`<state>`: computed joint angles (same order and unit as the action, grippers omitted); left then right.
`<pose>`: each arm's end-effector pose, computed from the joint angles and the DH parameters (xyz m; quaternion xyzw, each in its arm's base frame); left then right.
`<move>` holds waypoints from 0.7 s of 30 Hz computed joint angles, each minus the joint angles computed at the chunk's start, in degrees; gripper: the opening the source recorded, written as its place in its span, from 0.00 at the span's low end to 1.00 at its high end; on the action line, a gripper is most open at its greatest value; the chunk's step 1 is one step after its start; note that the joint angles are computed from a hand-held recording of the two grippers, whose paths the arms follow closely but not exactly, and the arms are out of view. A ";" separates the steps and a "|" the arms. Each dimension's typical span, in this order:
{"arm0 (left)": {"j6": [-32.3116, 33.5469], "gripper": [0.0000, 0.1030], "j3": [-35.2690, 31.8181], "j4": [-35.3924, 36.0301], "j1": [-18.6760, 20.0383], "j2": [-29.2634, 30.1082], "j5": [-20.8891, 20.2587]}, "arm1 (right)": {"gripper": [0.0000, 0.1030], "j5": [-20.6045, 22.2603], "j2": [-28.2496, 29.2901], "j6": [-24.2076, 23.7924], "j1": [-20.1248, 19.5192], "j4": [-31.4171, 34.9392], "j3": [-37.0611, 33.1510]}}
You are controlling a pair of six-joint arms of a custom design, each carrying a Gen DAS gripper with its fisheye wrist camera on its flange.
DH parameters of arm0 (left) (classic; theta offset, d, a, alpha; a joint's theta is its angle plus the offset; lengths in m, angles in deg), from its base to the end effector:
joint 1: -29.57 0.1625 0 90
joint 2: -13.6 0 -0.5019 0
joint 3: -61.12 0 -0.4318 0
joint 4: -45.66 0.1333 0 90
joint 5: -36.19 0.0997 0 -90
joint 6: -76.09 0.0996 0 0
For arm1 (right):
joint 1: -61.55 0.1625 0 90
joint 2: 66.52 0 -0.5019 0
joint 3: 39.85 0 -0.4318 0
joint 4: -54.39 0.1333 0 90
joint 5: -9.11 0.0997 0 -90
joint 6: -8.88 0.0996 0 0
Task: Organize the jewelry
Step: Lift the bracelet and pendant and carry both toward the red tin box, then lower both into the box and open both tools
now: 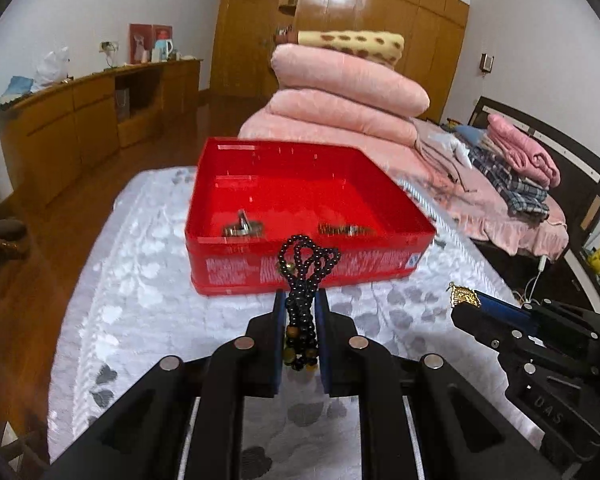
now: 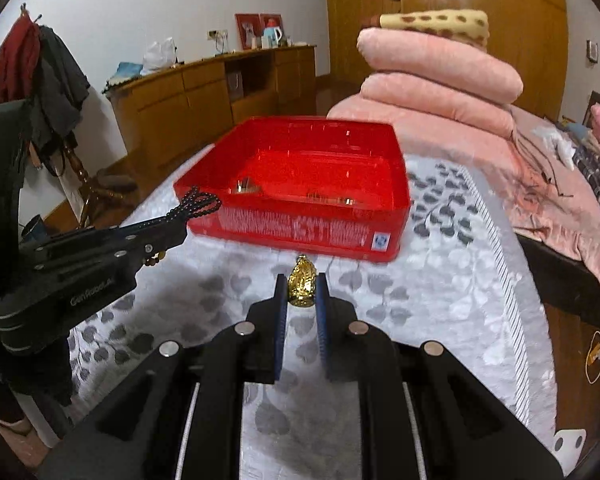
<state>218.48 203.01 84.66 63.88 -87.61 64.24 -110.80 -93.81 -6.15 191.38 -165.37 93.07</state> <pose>0.0089 -0.2617 0.3094 0.0885 0.8506 -0.4257 0.2958 0.3563 -0.2966 -0.0612 0.3874 -0.8634 0.2514 0.2031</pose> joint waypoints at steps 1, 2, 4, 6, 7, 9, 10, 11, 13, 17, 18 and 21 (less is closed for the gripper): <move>0.83 0.14 -0.53 -0.21 0.15 -0.09 -0.34 | 0.12 0.15 -0.17 -0.21 -0.03 -0.08 -0.24; 1.11 0.14 -0.69 -0.31 0.11 -0.17 -0.56 | 0.12 0.37 -0.40 -0.38 -0.10 -0.03 -0.66; 4.41 0.14 -2.15 -1.90 1.15 -0.42 -0.97 | 0.12 0.69 -0.70 -0.48 -0.33 0.28 -1.33; 8.24 0.14 -3.59 -4.14 2.76 -0.26 -1.01 | 0.12 1.20 -1.07 -0.61 -0.64 0.92 -2.29; 9.86 0.14 -4.27 -5.00 3.53 -0.24 -0.86 | 0.12 1.53 -1.26 -0.59 -0.87 1.35 -2.93; 14.48 0.14 -6.08 -7.74 6.05 0.07 -0.29 | 0.12 1.73 -1.45 -0.62 -1.15 2.43 -4.20; 16.17 0.14 -6.69 -8.80 7.09 0.05 0.06 | 0.12 1.95 -1.54 -0.55 -1.31 3.13 -4.92; 18.20 0.14 -7.58 -10.02 8.37 0.21 0.70 | 0.12 2.29 -1.62 -0.49 -1.53 4.00 -5.72; 22.79 0.14 -9.55 -13.02 11.30 1.05 2.05 | 0.12 2.37 -1.54 -0.42 -1.82 5.54 -7.19; 28.97 0.14 -12.73 -17.21 16.48 2.95 4.84 | 0.12 2.50 -1.06 -0.05 -2.45 8.53 -9.92; 30.53 0.14 -13.80 -18.38 18.11 3.74 5.76 | 0.12 2.47 -0.76 0.09 -2.80 9.47 -10.91; 33.46 0.14 -16.12 -20.36 21.53 5.90 7.67 | 0.12 2.56 -0.03 0.55 -3.61 11.57 -12.86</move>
